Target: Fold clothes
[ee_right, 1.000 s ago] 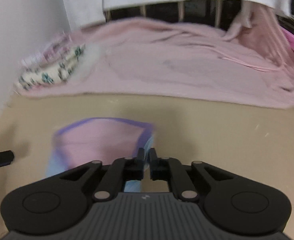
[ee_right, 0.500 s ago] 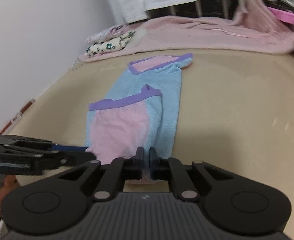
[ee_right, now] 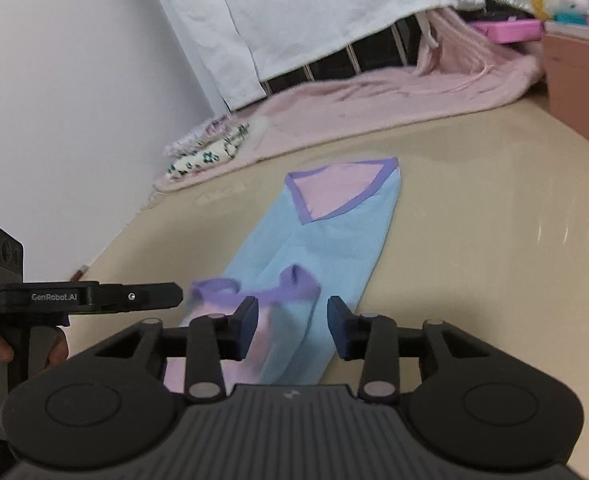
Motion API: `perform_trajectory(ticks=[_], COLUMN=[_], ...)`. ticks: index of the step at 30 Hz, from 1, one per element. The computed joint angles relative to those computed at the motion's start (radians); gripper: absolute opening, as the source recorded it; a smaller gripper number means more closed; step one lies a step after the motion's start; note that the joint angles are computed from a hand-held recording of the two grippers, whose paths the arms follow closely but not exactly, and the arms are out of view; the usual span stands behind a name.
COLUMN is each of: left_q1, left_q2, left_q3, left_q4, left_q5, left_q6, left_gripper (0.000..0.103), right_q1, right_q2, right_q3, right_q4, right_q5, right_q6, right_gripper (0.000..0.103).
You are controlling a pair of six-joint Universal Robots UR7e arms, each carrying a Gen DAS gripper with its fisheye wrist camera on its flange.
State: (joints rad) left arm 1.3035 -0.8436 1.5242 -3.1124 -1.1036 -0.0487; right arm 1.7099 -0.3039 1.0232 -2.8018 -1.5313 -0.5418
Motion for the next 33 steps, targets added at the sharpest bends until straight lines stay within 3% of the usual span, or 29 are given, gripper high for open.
perform_trajectory(ticks=[1,2,3,7,10,12,14,18,20,21,23,25,29,30,32,33], left_q1=[0.005,0.008,0.010,0.019,0.023,0.026,0.022,0.028,0.026,0.026,0.023,0.016,-0.004,-0.015,-0.041,-0.045], left_q2=[0.004,0.007,0.009,0.013,0.015,0.020,0.039,0.095,0.077,0.062,0.023,-0.023,-0.061,-0.057,-0.044,-0.038], left_q3=[-0.016,-0.027,-0.026,-0.015,-0.015,-0.024,-0.065,-0.162,-0.112,-0.076,-0.002,0.073,0.174,0.190,0.198,0.201], left_q4=[0.032,0.054,0.042,-0.006,-0.062,-0.098,-0.075,0.054,-0.013,-0.063,-0.123,-0.146,-0.171,-0.175,-0.158,-0.150], left_q5=[-0.004,-0.007,-0.013,-0.067,-0.135,-0.188,-0.162,-0.058,-0.029,-0.029,-0.049,-0.085,-0.122,-0.108,0.019,0.049], left_q6=[-0.028,-0.034,-0.030,-0.032,-0.021,0.008,0.027,0.007,-0.004,-0.004,0.017,0.055,0.114,0.123,0.137,0.146], left_gripper=[0.018,0.006,0.008,0.006,0.005,0.005,0.006,0.014,0.027,0.029,0.031,0.033,0.033,0.033,0.031,0.031], right_q1=[0.004,0.005,0.003,-0.006,-0.015,-0.016,-0.008,0.021,0.034,0.032,0.021,0.016,0.013,0.018,0.028,0.034], right_q2=[0.030,0.045,0.049,0.062,0.023,-0.003,-0.016,0.037,0.076,0.063,0.036,-0.002,-0.083,-0.078,-0.066,-0.057], right_q3=[-0.059,-0.089,-0.095,-0.116,-0.028,0.023,0.045,-0.033,-0.079,-0.053,0.006,0.064,0.187,0.194,0.203,0.208], right_q4=[0.051,0.084,0.101,0.161,0.058,-0.010,-0.070,-0.070,-0.066,-0.099,-0.166,-0.210,-0.160,-0.150,-0.129,-0.136], right_q5=[-0.009,-0.015,-0.005,0.038,0.090,0.120,0.122,-0.028,-0.118,-0.105,-0.053,-0.030,0.026,0.002,-0.048,-0.081], right_q6=[0.010,0.021,0.019,0.013,0.020,0.021,0.018,0.004,-0.016,-0.024,-0.044,-0.059,-0.172,-0.197,-0.242,-0.262], right_gripper=[0.038,0.038,0.036,0.009,0.005,0.005,0.004,0.010,0.017,0.017,0.029,0.030,0.030,0.030,0.030,0.030])
